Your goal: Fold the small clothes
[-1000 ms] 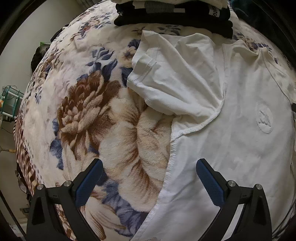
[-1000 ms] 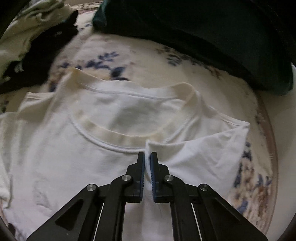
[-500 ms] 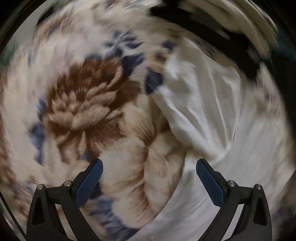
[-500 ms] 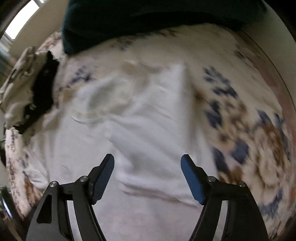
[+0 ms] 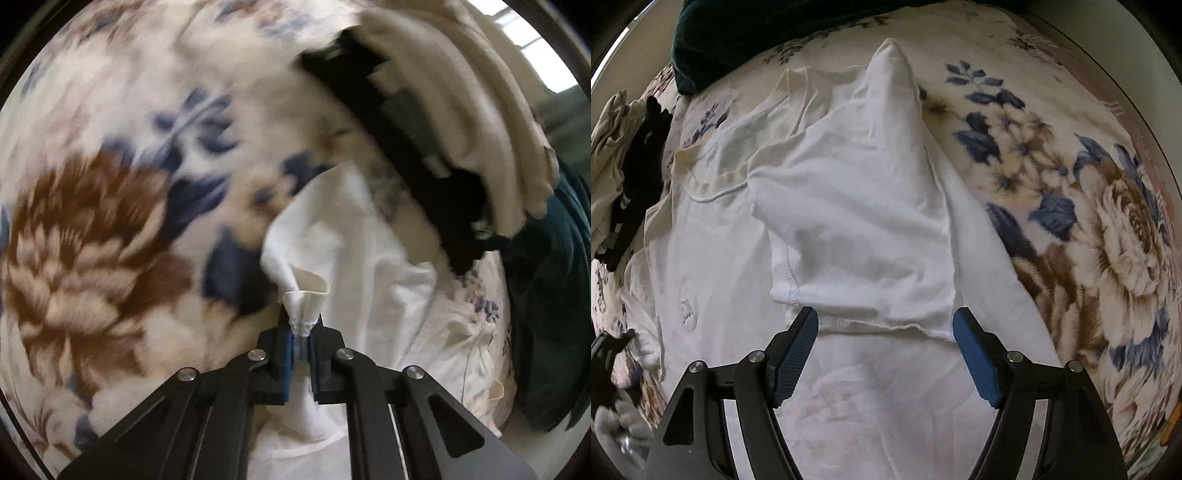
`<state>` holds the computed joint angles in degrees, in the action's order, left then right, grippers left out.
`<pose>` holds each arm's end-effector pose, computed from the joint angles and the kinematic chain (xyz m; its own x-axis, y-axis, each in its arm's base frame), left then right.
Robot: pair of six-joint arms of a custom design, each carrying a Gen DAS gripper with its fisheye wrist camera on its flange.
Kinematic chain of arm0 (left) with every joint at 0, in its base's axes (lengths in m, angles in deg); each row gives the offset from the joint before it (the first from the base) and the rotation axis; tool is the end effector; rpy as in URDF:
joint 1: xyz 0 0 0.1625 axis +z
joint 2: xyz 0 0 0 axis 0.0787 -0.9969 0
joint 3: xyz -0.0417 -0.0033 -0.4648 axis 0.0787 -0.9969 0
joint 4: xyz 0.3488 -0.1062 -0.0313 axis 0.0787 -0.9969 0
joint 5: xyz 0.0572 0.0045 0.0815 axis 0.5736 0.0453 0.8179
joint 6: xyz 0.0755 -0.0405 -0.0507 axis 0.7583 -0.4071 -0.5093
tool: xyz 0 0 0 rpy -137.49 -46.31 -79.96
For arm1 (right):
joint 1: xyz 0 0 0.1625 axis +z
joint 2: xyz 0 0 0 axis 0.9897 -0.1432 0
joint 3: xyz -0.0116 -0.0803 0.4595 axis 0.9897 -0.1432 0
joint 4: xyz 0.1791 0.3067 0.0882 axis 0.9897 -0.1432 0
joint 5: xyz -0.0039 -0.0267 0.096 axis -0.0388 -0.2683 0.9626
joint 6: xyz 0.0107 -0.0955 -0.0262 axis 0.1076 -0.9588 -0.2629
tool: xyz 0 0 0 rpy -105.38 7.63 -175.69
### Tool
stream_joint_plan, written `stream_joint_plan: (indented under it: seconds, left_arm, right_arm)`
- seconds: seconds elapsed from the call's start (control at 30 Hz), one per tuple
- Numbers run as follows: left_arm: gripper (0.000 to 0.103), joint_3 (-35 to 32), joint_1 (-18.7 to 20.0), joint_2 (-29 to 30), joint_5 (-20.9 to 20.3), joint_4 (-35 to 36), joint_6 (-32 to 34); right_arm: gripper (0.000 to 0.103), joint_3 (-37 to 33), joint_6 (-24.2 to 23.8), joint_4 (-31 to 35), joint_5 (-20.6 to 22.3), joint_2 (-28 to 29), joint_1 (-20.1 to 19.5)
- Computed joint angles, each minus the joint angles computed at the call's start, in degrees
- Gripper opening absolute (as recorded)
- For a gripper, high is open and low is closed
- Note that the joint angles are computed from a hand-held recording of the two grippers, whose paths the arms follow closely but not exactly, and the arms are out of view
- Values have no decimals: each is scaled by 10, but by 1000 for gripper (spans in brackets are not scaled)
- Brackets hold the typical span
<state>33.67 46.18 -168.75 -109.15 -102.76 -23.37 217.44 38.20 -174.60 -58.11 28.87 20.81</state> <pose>-0.1073 -0.4490 0.3417 -0.8328 -0.4831 -0.2704 -0.2273 0.7436 -0.6288 0.1600 -0.4225 0.1218 -0.6713 0.5611 0.4842 0.3148 0.8073 -0.4991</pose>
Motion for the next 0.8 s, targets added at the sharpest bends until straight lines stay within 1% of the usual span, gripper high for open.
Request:
stream_joint_plan:
  seconds: [0.03, 0.07, 0.1, 0.13, 0.17, 0.23, 0.3, 0.33, 0.4, 0.43, 0.47, 0.53, 0.57, 0.6, 0.63, 0.67, 0.73, 0.8]
  left_arm:
    - [5, 3, -17, 3, 19, -7, 20]
    - [5, 3, -43, 9, 39, -4, 54]
    - [5, -1, -54, 14, 48, -7, 84]
    - [5, 5, -82, 22, 59, -16, 128]
    - [5, 8, -103, 29, 63, -13, 157]
    - [5, 15, -150, 63, 70, 8, 227]
    - [5, 37, -182, 85, 53, 3, 282]
    - [5, 52, -198, 104, 36, 7, 312]
    - [5, 69, -208, 127, 8, 5, 341]
    - [6, 79, -212, 136, -14, 12, 348]
    - [9, 81, -212, 139, -23, 16, 348]
    - [10, 86, -213, 142, -40, 27, 339]
    - [12, 84, -212, 140, -48, 35, 330]
    - [17, 82, -208, 128, -60, 42, 322]
    - [32, 78, -200, 115, -77, 45, 309]
    - [58, 72, -193, 102, -85, 61, 283]
    - [79, 73, -187, 72, -88, 74, 230]
    - [79, 82, -192, 36, -81, 90, 177]
  right_arm:
    - [78, -3, 0, 6, -1, 0, 3]
    - [78, -3, 1, 11, -5, 0, 6]
    - [78, -4, -2, 13, -6, -1, 7]
    - [78, -7, -6, 15, -7, 0, 7]
    - [78, -8, -8, 19, -11, -1, 7]
    - [78, -11, -8, 31, -14, -6, 6]
    - [78, -5, -2, 42, -13, -17, 2]
    - [78, 4, 2, 45, -11, -28, 0]
    - [78, 10, 7, 55, -8, -43, -6]
    - [78, 15, 10, 58, -8, -51, -7]
    - [78, 16, 11, 62, -9, -56, -7]
    - [78, 17, 9, 79, -8, -73, -6]
    - [78, 14, 3, 83, -5, -80, -5]
    - [78, 11, -6, 81, -1, -84, -5]
    - [78, 7, -24, 76, 9, -90, -6]
    - [78, 1, -44, 68, 21, -92, -6]
    - [78, -13, -85, 46, 53, -91, -8]
    - [78, -35, -127, 31, 110, -83, -20]
